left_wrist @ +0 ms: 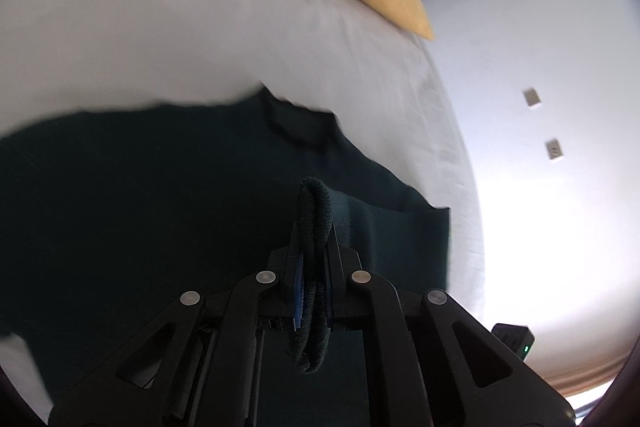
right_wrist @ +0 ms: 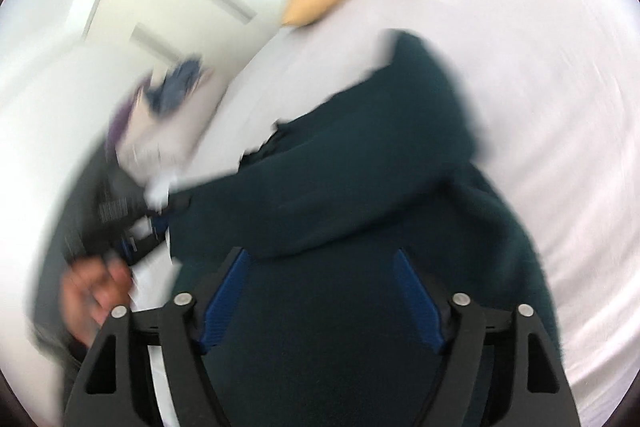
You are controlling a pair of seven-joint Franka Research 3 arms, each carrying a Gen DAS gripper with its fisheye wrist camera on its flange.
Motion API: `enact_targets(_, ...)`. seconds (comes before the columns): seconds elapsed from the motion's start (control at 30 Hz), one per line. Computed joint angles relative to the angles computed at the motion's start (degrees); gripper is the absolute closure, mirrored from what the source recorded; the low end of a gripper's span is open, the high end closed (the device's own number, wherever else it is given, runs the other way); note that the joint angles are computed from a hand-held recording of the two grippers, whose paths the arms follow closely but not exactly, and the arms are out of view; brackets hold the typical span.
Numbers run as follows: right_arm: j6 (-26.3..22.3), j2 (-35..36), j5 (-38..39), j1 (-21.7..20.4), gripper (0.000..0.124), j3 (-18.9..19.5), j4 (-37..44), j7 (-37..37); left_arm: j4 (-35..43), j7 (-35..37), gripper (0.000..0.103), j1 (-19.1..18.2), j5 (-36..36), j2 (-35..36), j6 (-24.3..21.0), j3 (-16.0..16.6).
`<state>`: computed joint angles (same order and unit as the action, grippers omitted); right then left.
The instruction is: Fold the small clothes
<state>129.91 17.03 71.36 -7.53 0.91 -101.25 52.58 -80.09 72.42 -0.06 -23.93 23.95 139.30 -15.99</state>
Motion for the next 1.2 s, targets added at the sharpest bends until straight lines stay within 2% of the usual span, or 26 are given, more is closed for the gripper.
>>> enact_targets(0.1, -5.7, 4.4, 6.6, -3.4, 0.046, 0.4, 3.2, 6.7, -0.6, -1.4, 0.097, 0.3, 2.1, -0.5, -0.6, 1.5)
enact_targets(0.33, -9.0, 9.2, 16.2, -6.2, 0.045, 3.1, 8.4, 13.3, -7.4, -1.5, 0.097, 1.9, 1.4, -3.3, 0.6, 1.9)
enact_targets(0.47, -10.2, 11.9, 15.6, -6.0, 0.041, 4.4, 12.2, 17.4, -9.2, -1.0, 0.097, 2.1, 0.1, -3.1, 1.7, 1.8)
enact_targets(0.67, -5.2, 15.5, 13.1, -5.3, 0.043, 5.9, 17.2, 19.2, -9.5, -1.0, 0.097, 2.1, 0.7, -2.0, 2.0, 1.8)
enact_targets(0.77, -4.5, 16.4, 13.0, -6.4, 0.044, 6.7, 17.8, 17.8, -10.8, -0.7, 0.097, 2.6, -0.7, -1.8, 2.9, 1.3)
enact_targets(0.87, -4.1, 15.9, 13.9, -7.2, 0.051, 7.5, 16.3, 15.4, -12.0, -0.1, 0.097, 3.0, -2.2, -1.7, 5.0, 0.8)
enact_targets(1.0, -4.0, 14.2, 15.1, -7.0, 0.046, 7.7, 13.6, 14.1, -13.8, 1.4, 0.097, 4.0, -4.8, -2.8, 6.0, 0.1)
enact_targets(1.2, -2.4, 14.5, 13.3, -5.1, 0.045, 6.7, 14.6, 18.0, -14.5, 1.9, 0.097, 3.6, -5.0, -4.2, 5.4, 0.8)
